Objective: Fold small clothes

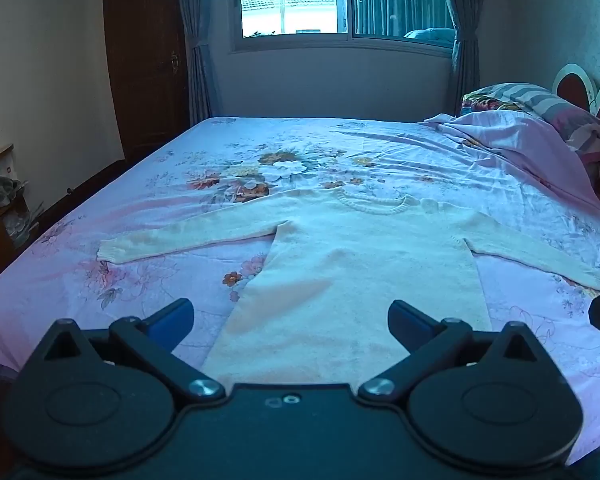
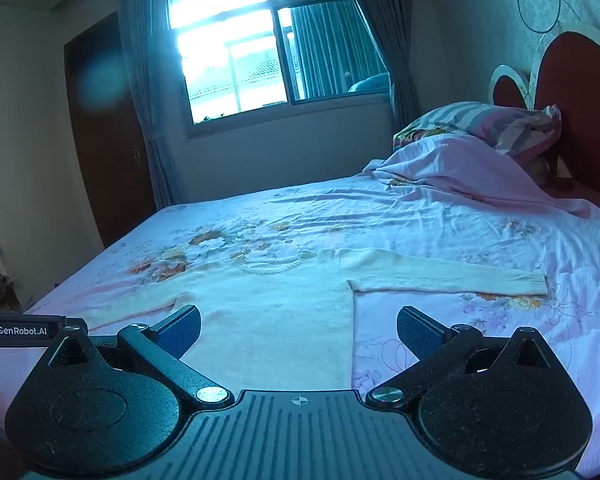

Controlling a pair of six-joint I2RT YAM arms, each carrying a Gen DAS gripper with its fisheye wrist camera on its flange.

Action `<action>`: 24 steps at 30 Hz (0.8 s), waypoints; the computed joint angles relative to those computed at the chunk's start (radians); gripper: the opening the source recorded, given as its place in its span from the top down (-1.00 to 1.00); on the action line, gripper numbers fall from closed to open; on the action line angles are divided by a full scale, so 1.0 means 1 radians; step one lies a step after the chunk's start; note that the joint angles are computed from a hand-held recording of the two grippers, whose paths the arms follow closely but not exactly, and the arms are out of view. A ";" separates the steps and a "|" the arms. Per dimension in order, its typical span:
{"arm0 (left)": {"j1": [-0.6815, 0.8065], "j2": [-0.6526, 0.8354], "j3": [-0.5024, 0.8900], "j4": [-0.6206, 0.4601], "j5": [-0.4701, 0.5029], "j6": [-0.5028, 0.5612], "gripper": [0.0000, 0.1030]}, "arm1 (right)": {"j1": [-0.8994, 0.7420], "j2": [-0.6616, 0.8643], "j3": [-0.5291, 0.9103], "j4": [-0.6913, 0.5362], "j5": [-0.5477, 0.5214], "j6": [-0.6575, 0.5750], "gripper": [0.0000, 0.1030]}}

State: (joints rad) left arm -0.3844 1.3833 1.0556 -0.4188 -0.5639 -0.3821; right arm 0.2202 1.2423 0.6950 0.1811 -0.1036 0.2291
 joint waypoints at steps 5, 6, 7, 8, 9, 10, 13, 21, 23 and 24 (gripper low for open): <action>-0.016 0.009 0.008 -0.002 -0.018 0.005 -0.97 | -0.005 0.007 -0.003 0.006 -0.005 -0.002 -1.00; -0.015 0.008 0.008 -0.002 -0.016 0.007 -0.97 | -0.014 0.001 0.008 -0.019 -0.017 0.000 -1.00; -0.015 0.008 0.007 -0.002 -0.016 0.008 -0.97 | -0.010 -0.007 0.012 -0.032 -0.014 0.005 -1.00; -0.014 0.007 0.006 -0.001 -0.017 0.010 -0.97 | -0.012 -0.002 0.015 -0.029 -0.014 0.006 -1.00; -0.014 0.008 0.006 -0.001 -0.015 0.009 -0.97 | -0.007 0.001 0.012 -0.019 -0.007 0.004 -1.00; -0.014 0.008 0.007 -0.002 -0.015 0.006 -0.97 | -0.004 0.008 0.004 0.002 0.002 -0.002 -1.00; -0.012 0.010 0.008 -0.005 -0.016 0.001 -0.97 | 0.009 0.007 0.002 0.003 0.018 0.000 -1.00; -0.009 0.010 0.007 -0.006 -0.014 0.000 -0.97 | 0.001 0.012 0.000 0.011 0.002 0.004 -1.00; -0.009 0.010 0.007 -0.006 -0.014 0.000 -0.97 | 0.000 0.018 0.003 0.012 0.001 0.004 -1.00; -0.009 0.010 0.007 -0.007 -0.013 -0.001 -0.97 | 0.000 0.016 0.004 0.008 0.001 0.008 -1.00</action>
State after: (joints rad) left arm -0.3930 1.3935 1.0629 -0.4255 -0.5768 -0.3827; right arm 0.2200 1.2581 0.6988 0.1894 -0.1026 0.2368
